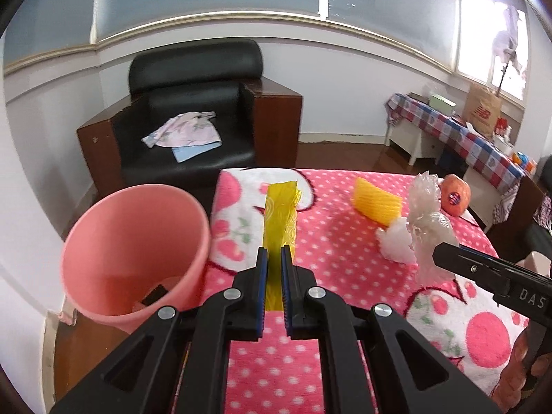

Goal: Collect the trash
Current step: 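Carry both items over the pink bucket and open both tools to drop them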

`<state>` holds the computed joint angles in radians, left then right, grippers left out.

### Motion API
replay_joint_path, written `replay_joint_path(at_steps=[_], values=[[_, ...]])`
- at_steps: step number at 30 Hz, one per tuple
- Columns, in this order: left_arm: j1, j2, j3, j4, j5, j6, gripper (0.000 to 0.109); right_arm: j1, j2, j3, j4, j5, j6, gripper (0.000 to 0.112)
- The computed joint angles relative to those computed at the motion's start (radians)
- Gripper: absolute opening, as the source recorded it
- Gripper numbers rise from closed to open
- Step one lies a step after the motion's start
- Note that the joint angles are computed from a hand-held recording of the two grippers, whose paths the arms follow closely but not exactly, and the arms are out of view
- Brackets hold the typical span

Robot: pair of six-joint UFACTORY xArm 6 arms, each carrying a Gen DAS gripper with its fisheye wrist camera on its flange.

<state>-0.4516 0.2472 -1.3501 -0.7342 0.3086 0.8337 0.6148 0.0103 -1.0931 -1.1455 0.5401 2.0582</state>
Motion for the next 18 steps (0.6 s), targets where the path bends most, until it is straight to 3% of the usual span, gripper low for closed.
replay_joint_path(at_steps=[10,18], values=[[0.079,0.032,-0.032,0.018,-0.069,-0.049,0.007,-0.049,0.202,-0.235,0.114,-0.142,-0.194,0.028],[0.164,0.077,-0.071,0.074,-0.097,-0.125,0.007,-0.063,0.418,-0.507,0.342,-0.224,-0.497,0.028]])
